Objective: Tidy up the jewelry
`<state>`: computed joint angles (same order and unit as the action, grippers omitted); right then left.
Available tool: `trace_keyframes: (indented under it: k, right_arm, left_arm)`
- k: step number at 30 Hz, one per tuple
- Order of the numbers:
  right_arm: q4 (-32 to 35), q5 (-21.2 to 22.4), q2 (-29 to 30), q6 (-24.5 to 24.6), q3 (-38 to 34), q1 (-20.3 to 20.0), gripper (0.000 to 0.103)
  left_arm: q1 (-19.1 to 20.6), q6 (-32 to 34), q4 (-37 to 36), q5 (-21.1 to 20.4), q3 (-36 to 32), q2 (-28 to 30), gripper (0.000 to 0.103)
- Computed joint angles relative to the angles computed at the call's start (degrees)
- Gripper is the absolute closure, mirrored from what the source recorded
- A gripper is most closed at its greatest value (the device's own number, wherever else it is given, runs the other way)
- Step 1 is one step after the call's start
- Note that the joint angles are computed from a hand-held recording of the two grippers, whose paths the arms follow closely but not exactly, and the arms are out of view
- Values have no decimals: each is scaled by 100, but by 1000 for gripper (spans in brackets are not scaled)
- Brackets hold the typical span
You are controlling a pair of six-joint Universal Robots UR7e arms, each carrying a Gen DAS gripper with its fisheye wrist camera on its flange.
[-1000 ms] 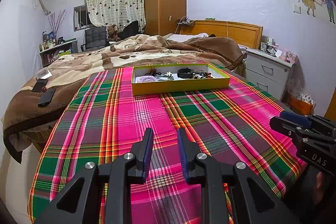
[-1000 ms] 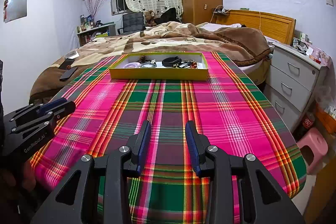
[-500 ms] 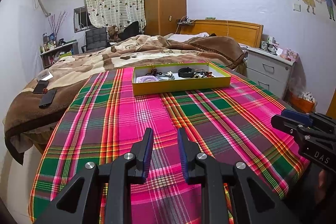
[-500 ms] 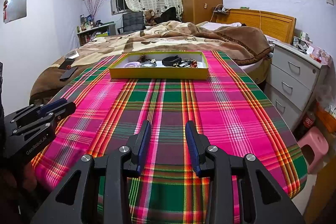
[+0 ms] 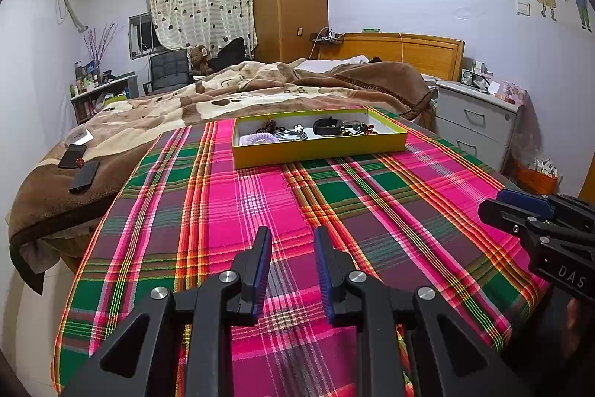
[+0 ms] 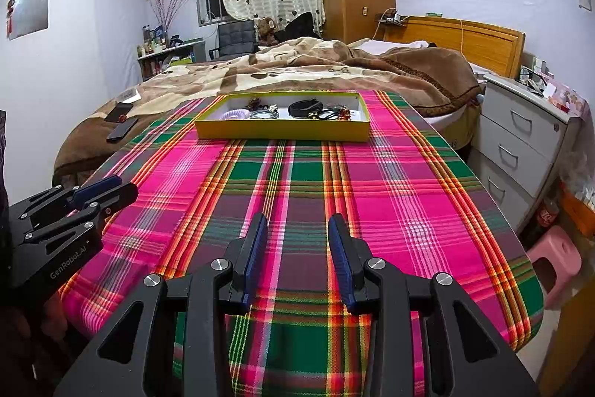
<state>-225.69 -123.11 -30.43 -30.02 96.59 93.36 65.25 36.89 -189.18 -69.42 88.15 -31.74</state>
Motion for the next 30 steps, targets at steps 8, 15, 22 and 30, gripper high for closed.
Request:
trace_keyframes:
  k: [8,15,22,30]
  right_arm:
    - [16,-4,-6,3,3,1,68]
    - [11,-2,-12,-10,11,1,68]
    - [-5,-2,-20,-18,30,4,68]
    - [0,-8,-19,-16,29,7,68]
  left_arm:
    - [8,39,-75,7,10,14,80]
    - [11,77,-124,11,22,16,80]
    - [6,50,-87,34,28,-3,80]
    - [-5,82,-110,47,52,-10,80]
